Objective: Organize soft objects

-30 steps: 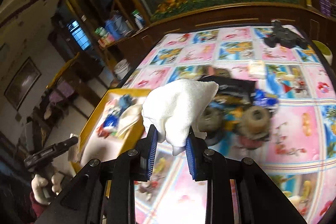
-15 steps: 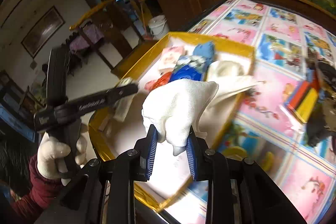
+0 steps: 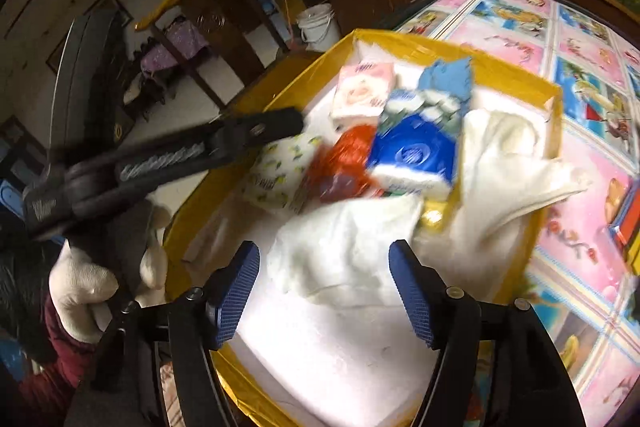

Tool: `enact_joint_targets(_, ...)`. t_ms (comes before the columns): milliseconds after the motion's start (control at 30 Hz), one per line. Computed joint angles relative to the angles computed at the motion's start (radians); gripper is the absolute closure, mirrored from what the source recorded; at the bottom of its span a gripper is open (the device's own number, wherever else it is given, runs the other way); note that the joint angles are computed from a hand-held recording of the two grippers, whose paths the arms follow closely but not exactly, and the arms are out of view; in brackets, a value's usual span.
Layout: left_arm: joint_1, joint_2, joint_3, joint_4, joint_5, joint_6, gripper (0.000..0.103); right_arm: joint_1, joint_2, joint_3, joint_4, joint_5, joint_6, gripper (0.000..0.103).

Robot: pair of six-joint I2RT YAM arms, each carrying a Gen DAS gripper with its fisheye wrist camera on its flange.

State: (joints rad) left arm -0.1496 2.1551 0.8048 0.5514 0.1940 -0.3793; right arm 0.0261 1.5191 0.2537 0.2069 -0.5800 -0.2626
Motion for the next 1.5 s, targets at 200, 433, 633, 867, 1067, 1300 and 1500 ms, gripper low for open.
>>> enact_joint_targets(200, 0.046, -0.094, -0.241, 0.253, 0.027, -0.071, 0.033, -0.128, 0.103, 0.12, -0.092, -0.089, -0.014, 0.035)
enact_joint_targets(433, 0.038, -0.094, -0.348, 0.388, -0.015, -0.115, 0.033, -0.074, 0.229, 0.222, -0.049, 0.058, 0.072, 0.034)
enact_joint_targets(633, -0.001, -0.101, -0.374, 0.408, -0.069, -0.111, 0.033, -0.118, 0.212, 0.247, -0.008, -0.059, 0.182, 0.032)
enact_joint_targets(867, -0.031, -0.084, -0.399, 0.445, -0.088, -0.13, 0.033, 0.019, 0.283, 0.302, 0.003, -0.042, 0.254, 0.023)
enact_joint_targets(1067, -0.057, -0.107, -0.397, 0.395, -0.114, -0.126, 0.033, 0.001, 0.3, 0.279, 0.015, -0.175, 0.225, 0.023)
enact_joint_targets(1300, -0.22, -0.168, -0.376, 0.295, -0.268, -0.108, 0.033, -0.295, 0.043, 0.086, -0.101, -0.228, -0.063, 0.023)
enact_joint_targets(1500, -0.437, -0.201, -0.315, 0.143, -0.523, -0.083, 0.033, -0.855, -0.088, 0.088, -0.58, -0.322, -0.72, 0.023)
